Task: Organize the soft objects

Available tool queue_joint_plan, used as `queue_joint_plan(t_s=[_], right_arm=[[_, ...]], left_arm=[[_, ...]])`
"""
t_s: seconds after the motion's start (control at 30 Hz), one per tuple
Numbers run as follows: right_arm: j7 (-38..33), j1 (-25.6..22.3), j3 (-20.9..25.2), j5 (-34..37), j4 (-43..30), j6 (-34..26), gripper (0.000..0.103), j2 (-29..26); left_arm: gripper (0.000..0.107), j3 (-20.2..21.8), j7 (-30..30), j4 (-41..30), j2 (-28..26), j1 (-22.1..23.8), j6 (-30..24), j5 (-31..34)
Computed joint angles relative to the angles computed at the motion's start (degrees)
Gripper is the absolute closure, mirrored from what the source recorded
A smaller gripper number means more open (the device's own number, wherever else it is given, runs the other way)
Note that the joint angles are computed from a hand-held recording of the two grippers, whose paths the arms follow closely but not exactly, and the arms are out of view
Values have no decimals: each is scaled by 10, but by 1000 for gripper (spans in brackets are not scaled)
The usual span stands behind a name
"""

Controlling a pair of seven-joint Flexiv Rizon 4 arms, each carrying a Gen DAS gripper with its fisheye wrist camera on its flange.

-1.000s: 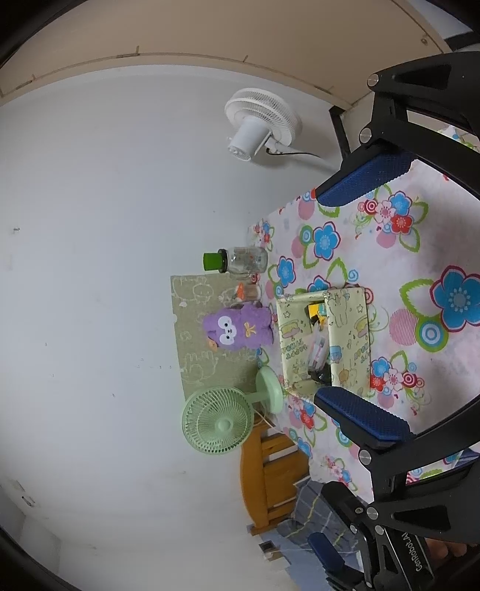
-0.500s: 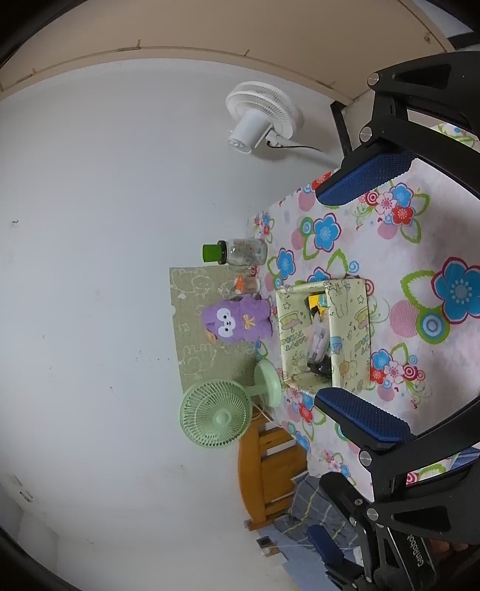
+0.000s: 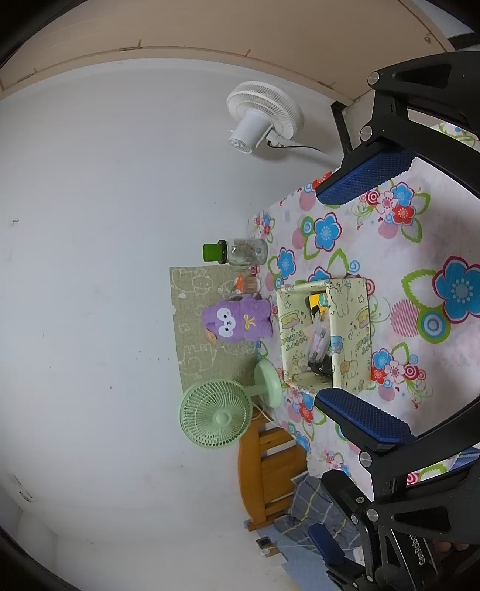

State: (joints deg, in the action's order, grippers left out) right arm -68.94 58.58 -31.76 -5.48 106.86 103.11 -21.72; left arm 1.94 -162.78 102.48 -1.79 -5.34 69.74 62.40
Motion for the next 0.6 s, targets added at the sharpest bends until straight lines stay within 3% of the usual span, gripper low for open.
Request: queue_joint_plan(t_s=[0.17, 0.6], right_arm=[[0, 13, -14, 5, 0, 1, 2, -2], [-8, -14, 21, -2, -6, 0, 2, 0]], left_arm=[[4, 0, 1, 0, 0, 0, -1, -1], [4, -4, 0, 1, 5, -1, -19, 0]])
